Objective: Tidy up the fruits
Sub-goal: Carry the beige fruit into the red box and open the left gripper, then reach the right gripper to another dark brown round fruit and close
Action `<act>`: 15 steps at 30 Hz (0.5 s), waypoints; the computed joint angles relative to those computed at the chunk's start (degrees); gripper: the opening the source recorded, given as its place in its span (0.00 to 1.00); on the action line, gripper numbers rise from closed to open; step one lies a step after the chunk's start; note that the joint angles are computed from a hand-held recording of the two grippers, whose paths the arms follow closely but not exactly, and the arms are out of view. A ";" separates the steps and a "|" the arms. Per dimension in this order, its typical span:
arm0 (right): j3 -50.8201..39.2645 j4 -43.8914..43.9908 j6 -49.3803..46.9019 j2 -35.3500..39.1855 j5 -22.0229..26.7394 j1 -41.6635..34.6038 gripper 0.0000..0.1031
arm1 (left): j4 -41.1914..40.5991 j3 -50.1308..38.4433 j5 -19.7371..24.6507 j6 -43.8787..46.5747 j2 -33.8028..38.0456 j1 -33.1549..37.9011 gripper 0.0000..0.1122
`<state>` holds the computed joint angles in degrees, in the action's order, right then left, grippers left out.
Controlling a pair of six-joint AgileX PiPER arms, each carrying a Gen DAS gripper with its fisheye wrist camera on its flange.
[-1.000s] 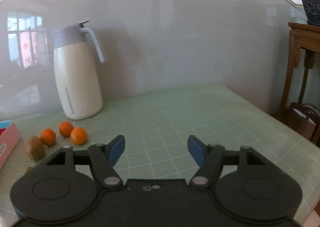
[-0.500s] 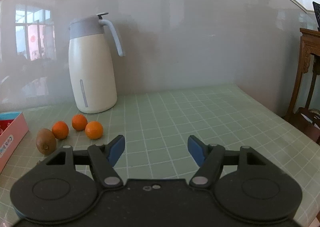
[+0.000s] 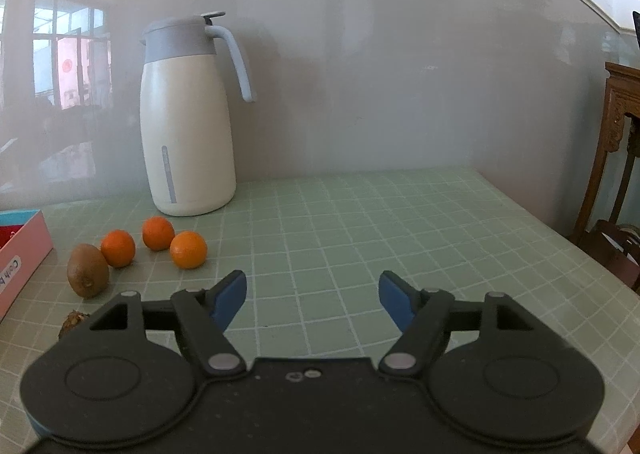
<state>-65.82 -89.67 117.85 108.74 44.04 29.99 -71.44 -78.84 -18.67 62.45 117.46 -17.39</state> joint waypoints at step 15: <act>0.74 -0.67 0.99 -0.57 -0.45 0.19 0.72 | 12.73 6.73 -7.28 -10.76 -3.91 -1.39 0.92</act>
